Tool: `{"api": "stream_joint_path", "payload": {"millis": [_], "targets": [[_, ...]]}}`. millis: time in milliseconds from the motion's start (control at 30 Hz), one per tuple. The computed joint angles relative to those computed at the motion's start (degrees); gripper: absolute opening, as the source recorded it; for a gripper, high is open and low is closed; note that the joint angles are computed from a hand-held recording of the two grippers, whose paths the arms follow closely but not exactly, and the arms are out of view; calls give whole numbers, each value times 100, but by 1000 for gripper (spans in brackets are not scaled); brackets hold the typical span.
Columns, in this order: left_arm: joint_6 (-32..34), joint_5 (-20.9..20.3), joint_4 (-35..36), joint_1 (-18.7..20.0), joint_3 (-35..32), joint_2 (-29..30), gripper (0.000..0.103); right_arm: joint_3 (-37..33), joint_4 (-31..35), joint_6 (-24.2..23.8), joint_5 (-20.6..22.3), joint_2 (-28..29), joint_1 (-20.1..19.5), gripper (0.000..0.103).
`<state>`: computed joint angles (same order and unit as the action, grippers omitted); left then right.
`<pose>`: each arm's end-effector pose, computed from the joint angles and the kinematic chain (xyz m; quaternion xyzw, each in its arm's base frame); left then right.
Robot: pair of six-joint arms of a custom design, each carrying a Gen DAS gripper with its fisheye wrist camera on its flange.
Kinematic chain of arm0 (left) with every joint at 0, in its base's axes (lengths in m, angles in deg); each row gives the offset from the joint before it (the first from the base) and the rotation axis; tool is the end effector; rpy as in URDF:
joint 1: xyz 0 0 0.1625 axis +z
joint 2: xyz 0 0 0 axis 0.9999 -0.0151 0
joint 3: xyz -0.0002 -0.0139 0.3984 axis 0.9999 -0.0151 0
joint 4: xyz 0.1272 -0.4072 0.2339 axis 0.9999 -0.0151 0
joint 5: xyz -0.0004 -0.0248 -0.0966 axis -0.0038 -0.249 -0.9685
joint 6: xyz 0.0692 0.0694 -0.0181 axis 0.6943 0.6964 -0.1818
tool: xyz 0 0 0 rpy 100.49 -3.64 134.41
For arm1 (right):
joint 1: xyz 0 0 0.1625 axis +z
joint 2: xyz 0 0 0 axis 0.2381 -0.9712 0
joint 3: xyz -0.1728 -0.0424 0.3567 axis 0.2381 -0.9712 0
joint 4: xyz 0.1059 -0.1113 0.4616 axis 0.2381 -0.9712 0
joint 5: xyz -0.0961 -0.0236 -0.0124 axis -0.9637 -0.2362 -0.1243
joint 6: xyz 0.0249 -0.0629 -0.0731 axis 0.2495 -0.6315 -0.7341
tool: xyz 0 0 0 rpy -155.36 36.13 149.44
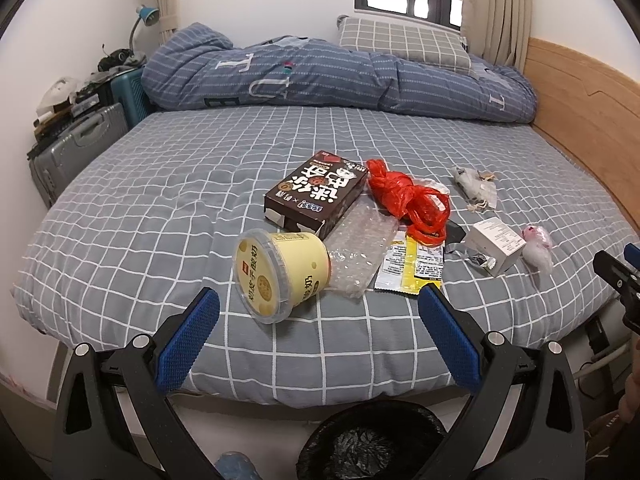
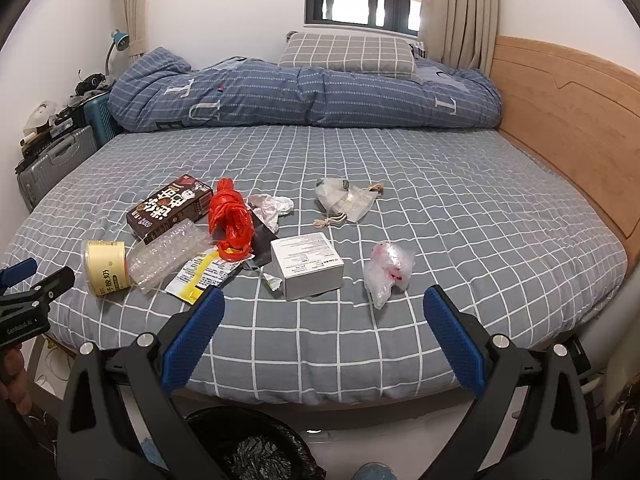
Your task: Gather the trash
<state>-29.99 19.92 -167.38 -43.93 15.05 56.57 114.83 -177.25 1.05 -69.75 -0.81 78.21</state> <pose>-0.4054 -0.7236 0.0516 0.1176 0.8360 -0.3903 0.3674 0.1135 -0.7510 0.4369 0.1973 -0.8418 0.3659 0.3444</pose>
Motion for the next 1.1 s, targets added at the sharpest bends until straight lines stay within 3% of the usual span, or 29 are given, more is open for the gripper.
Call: {"api": "stream_joint_path", "payload": {"millis": [1100], "targets": [[73,-72,-116,-4,23,2,97,-46,40,-31,-19,8,-3,96]]}}
